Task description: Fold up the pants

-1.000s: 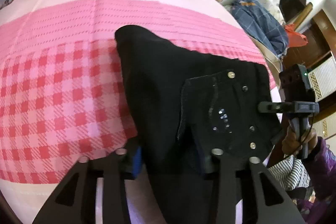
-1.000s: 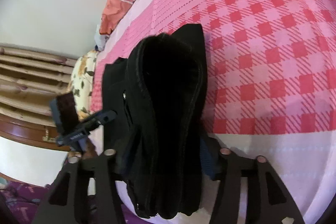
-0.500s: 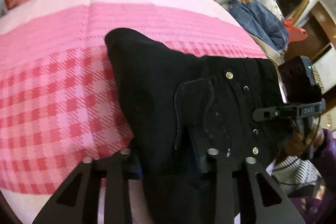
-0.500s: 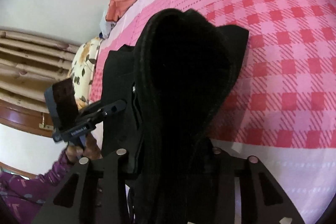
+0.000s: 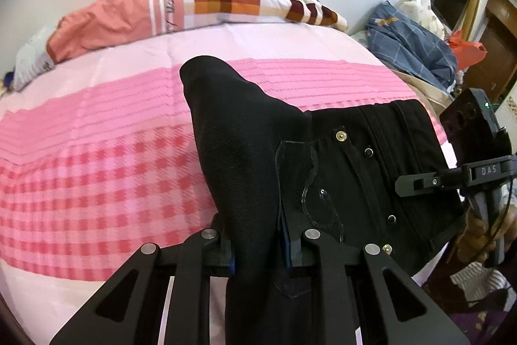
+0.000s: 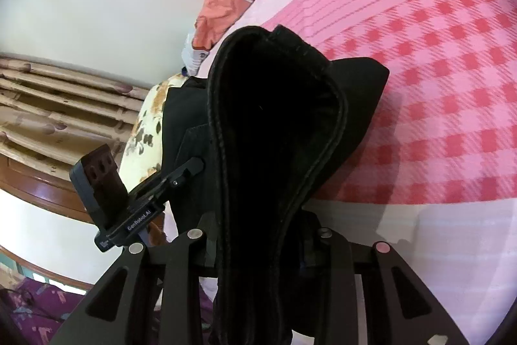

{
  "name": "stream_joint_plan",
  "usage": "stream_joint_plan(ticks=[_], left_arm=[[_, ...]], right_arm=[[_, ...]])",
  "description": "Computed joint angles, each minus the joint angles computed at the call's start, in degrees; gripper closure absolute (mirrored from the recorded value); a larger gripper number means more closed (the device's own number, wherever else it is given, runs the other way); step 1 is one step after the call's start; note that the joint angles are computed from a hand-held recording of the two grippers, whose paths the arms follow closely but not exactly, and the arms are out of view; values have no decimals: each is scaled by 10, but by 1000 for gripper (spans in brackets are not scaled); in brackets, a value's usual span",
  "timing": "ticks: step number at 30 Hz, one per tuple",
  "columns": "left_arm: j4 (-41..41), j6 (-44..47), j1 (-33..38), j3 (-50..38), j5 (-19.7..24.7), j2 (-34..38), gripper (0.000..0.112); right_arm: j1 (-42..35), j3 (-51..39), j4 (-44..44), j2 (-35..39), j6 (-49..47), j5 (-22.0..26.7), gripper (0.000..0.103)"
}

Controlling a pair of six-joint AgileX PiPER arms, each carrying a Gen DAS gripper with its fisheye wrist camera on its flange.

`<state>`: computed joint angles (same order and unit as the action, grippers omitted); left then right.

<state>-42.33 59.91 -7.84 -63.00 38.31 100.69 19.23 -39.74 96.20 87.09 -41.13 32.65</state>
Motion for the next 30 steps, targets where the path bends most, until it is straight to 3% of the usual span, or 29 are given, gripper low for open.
stream_joint_plan(ticks=[11, 21, 30], left_arm=[[-3, 18, 60, -3, -5, -21, 92], [5, 28, 132, -79, 11, 20, 92], [35, -18, 179, -252, 34, 131, 92]], right_arm=[[46, -135, -63, 75, 72, -21, 73], [74, -313, -171, 186, 173, -14, 73], [71, -625, -332, 374, 328, 45, 73]])
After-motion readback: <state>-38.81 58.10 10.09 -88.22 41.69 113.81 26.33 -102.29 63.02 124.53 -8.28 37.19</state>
